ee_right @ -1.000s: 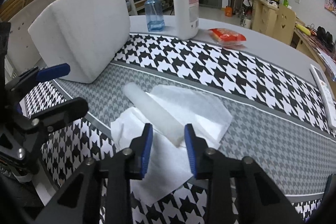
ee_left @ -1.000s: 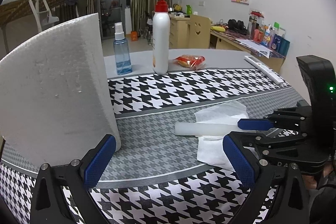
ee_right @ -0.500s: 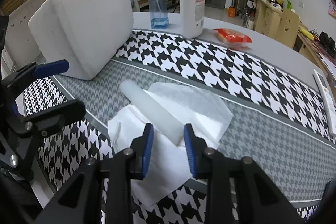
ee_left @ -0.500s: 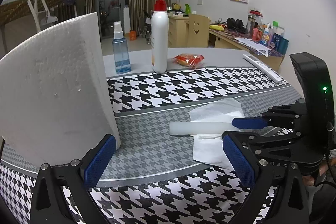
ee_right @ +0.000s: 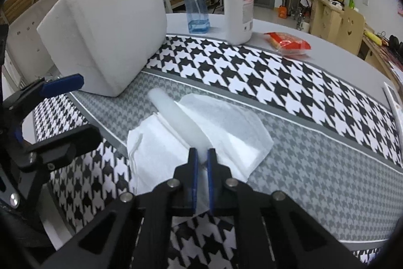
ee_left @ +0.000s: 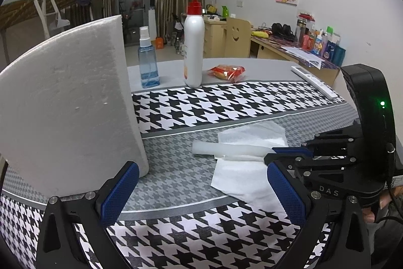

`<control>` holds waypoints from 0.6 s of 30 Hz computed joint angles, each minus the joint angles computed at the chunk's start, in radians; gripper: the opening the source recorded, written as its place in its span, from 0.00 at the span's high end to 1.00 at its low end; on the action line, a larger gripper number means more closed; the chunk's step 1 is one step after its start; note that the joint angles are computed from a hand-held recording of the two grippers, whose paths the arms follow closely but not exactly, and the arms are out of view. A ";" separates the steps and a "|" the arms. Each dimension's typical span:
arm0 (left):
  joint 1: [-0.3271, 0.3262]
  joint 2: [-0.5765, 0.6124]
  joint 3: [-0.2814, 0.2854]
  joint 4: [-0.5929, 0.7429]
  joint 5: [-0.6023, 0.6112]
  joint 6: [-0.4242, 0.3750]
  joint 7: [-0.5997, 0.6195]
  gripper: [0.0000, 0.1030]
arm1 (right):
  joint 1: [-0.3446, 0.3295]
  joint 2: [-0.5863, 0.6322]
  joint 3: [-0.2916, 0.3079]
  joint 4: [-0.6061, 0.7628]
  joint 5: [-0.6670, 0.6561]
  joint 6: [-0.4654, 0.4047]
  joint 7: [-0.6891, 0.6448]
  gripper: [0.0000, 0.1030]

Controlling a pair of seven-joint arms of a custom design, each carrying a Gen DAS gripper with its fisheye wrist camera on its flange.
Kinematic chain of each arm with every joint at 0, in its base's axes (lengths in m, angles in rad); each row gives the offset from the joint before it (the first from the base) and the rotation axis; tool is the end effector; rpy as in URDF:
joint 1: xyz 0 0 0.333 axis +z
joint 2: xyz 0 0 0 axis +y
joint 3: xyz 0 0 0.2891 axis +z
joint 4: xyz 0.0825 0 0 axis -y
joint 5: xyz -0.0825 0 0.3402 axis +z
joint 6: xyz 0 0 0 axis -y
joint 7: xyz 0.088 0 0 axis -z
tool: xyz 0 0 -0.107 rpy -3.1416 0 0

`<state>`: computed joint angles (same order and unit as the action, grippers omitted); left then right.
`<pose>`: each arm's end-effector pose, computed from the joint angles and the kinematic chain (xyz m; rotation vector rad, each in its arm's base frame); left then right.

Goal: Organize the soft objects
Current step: 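Close the right gripper on the white foam tube while the left gripper approaches the cloth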

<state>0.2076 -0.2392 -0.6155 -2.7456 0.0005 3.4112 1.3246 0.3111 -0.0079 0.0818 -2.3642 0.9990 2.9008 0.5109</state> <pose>0.3858 -0.1696 0.3931 -1.5574 1.9280 -0.9418 0.4723 0.1412 0.3751 -2.1599 1.2292 -0.2897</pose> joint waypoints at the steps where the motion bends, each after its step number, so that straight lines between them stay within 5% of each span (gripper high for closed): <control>1: 0.000 0.000 0.000 0.000 0.000 0.000 0.001 0.01 | 0.001 -0.005 0.000 -0.001 0.008 -0.009 -0.005 0.92; 7: -0.046 -0.007 0.050 -0.014 0.031 -0.007 -0.002 0.01 | 0.000 -0.054 -0.019 -0.002 0.133 -0.103 -0.074 0.92; 15: -0.209 0.033 0.209 0.010 0.148 -0.045 -0.030 0.01 | -0.009 -0.057 -0.030 -0.018 0.064 -0.090 0.011 0.87; 18: -0.230 0.042 0.229 0.019 0.173 -0.054 -0.044 0.01 | -0.011 -0.066 -0.032 -0.031 0.067 -0.070 0.010 0.86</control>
